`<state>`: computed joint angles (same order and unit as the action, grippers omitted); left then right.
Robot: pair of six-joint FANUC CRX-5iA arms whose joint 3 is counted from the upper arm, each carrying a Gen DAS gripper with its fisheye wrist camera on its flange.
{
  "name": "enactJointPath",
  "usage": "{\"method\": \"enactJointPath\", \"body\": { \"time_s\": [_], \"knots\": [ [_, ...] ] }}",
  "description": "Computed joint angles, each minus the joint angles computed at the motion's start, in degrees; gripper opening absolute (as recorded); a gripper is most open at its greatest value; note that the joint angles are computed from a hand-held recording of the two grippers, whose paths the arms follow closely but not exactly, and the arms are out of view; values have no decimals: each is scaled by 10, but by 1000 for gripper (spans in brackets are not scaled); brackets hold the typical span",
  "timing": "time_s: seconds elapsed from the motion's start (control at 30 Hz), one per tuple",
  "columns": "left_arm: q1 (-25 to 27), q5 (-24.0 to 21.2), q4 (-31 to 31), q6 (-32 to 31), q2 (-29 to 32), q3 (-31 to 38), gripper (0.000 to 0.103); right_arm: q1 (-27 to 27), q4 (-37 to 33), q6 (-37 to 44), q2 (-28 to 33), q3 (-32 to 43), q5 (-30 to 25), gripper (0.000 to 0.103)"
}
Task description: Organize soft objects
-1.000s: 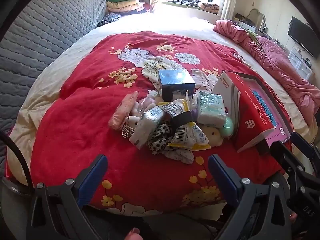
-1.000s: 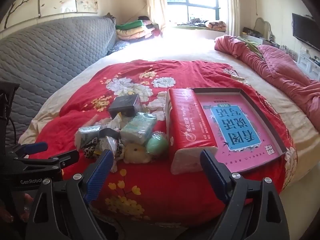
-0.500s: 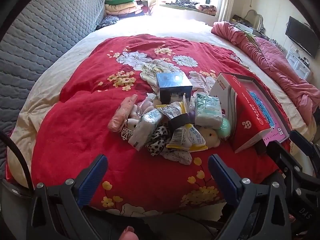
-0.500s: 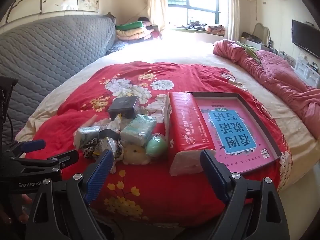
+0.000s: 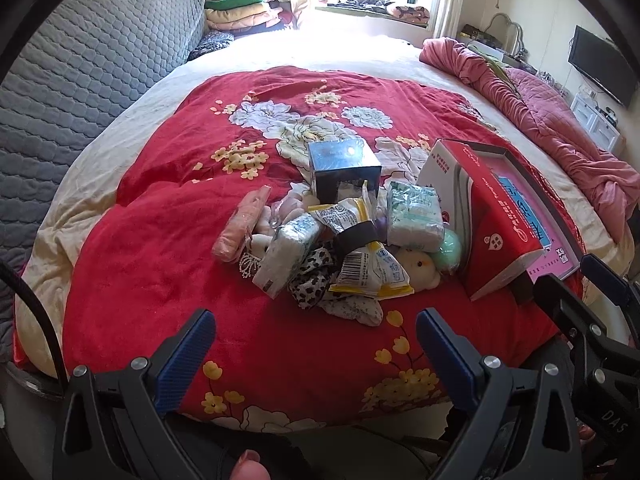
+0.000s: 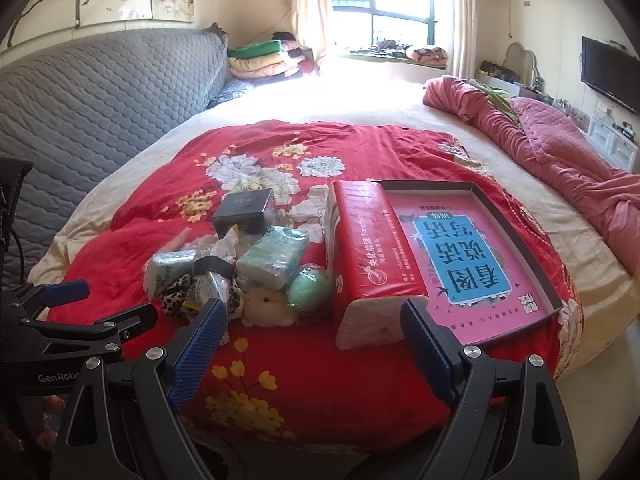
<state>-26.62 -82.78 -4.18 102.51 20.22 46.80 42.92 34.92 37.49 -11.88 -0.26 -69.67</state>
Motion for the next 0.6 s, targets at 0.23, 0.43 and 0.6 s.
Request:
{"method": "enactJointPath", "body": {
  "time_s": [0.23,0.43,0.6],
  "knots": [
    [-2,6,-4,1,-3,-3,101,1,3,-4,1,-1,-1,89],
    [-2,8,-5,3,-4,-6,101,0,4,-5,0,-2,-2,89],
    [-3,6,-6,3,-4,-5,101,-1,1,-3,-2,-3,-1,89]
  ]
}}
